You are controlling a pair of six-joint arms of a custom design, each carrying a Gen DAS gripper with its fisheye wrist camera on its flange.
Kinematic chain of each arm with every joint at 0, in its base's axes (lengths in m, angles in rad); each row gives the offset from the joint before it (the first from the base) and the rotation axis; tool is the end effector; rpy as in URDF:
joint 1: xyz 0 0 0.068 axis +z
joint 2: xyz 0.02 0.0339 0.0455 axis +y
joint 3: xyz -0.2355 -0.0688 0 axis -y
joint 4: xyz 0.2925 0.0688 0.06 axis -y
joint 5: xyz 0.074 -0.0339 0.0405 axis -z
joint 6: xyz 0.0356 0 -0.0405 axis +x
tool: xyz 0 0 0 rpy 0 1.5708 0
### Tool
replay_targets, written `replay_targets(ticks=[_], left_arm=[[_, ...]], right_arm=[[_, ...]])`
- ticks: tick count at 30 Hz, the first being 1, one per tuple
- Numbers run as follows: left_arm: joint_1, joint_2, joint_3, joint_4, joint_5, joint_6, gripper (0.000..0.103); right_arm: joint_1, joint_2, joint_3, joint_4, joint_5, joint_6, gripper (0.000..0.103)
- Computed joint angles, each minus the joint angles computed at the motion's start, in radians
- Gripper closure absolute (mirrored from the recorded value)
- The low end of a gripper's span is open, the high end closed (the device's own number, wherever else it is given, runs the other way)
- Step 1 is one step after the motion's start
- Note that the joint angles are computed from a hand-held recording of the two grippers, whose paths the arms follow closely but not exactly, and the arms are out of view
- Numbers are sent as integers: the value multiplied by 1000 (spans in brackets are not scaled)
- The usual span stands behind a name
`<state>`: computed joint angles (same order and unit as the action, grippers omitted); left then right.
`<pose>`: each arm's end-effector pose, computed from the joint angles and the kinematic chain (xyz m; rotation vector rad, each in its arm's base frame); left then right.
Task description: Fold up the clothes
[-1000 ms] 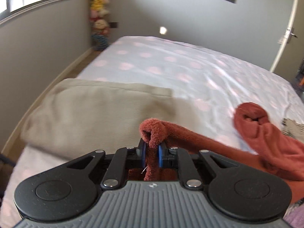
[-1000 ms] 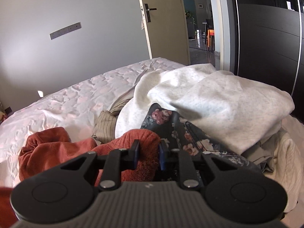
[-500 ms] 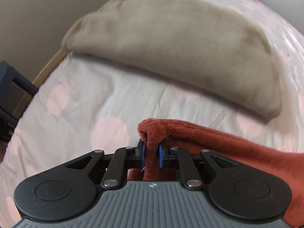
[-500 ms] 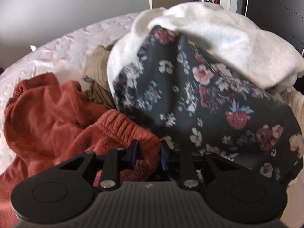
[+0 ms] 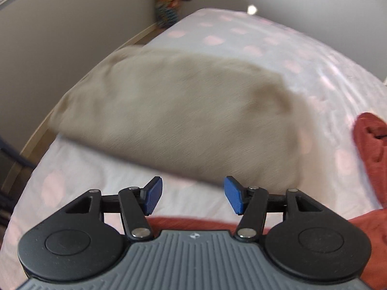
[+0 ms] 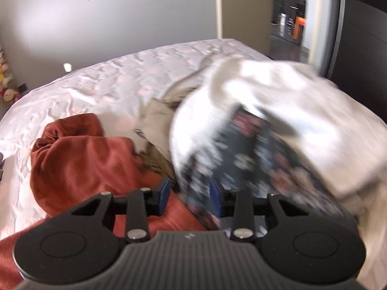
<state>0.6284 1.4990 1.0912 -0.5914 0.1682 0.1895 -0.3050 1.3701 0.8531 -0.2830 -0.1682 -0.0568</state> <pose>0.2902 0.2035 0.1957 -0.4936 2.5034 0.1007 0.3194 -0.0943 0.1736 0.2116 2.3470 0.0234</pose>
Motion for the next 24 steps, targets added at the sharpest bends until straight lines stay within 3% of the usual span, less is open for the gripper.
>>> replay_targets(ticks=[6, 11, 19, 24], left_arm=[[-309, 107, 149, 19, -43, -41, 48], [-527, 307, 343, 65, -60, 19, 48], [-776, 735, 782, 69, -129, 205, 48], [-879, 991, 1080, 4, -198, 443, 48]], right_arm=[[149, 240, 175, 48, 34, 65, 61], [202, 393, 270, 94, 36, 95, 58], [227, 597, 374, 211, 26, 184, 55], [235, 707, 417, 291, 18, 243, 54]])
